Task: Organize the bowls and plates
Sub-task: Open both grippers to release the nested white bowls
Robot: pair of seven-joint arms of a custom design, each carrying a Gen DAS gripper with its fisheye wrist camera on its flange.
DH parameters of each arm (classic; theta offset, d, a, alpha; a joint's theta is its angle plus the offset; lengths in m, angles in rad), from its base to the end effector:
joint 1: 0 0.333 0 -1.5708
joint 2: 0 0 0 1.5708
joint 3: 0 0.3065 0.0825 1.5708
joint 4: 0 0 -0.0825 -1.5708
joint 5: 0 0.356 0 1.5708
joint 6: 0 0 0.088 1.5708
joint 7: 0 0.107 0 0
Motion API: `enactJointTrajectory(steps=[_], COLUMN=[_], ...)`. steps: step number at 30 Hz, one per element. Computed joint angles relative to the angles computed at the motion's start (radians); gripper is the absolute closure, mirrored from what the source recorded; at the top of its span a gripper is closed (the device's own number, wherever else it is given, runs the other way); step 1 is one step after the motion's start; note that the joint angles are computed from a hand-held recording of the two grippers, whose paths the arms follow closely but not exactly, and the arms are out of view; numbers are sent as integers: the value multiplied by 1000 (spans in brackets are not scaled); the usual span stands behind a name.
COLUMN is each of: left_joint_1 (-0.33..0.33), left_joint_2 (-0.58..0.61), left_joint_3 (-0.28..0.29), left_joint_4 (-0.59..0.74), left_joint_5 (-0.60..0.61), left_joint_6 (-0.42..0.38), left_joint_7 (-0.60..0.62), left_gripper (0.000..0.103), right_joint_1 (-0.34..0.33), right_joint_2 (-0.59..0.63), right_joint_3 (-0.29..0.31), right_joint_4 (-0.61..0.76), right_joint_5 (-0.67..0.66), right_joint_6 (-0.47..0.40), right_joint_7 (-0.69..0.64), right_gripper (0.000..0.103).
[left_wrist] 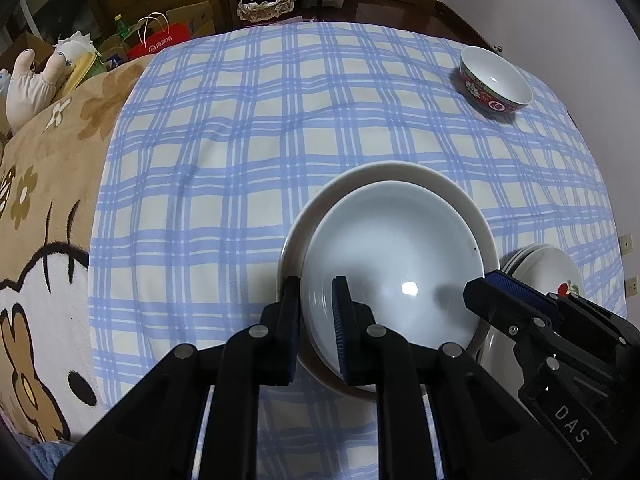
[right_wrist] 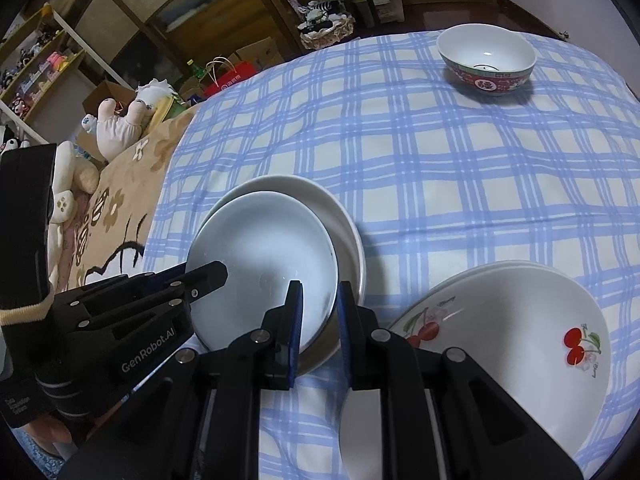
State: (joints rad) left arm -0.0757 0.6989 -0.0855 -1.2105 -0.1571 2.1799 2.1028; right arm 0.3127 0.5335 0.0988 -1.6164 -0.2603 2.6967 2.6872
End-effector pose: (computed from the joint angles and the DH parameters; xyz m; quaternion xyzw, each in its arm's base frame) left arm 0.7293 -0.1061 0.3965 -0.4631 0.8707 -0.1553 0.0576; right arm 0.6431 0.2768 0.3845 -0.4780 0.8332 -0.0692 0.2693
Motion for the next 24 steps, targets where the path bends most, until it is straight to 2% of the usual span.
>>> enactJointTrajectory(steps=[3, 11, 15, 22, 23, 24], left_joint_1=[4, 6, 8, 19, 19, 18], left_joint_2=[4, -21, -43, -51, -56, -65], left_joint_3=[-2, -8, -9, -14, -14, -11], left_joint_4=[11, -25, -61, -63, -72, -85], left_joint_5=[-3, -8, -13, -42, -44, -44], left_joint_6=[-19, 6, 32, 32, 43, 61], left_joint_7=[3, 38, 59, 63, 64, 63], left_gripper=[87, 78, 75, 72, 70, 61], right_joint_1=[1, -6, -3, 15, 18, 22], right_joint_2=[-2, -13, -18, -34, -39, -43], right_joint_3=[-2, -1, -4, -22, -26, -29], right_joint_4=[-4, -24, -33, -39, -47, -51], right_joint_5=[-1, 1, -5, -32, -38, -45], right_joint_6=[8, 32, 38, 24, 29, 31], right_joint_7=[4, 10, 18, 51, 61, 71], right_gripper=[85, 84, 84, 82, 78, 76])
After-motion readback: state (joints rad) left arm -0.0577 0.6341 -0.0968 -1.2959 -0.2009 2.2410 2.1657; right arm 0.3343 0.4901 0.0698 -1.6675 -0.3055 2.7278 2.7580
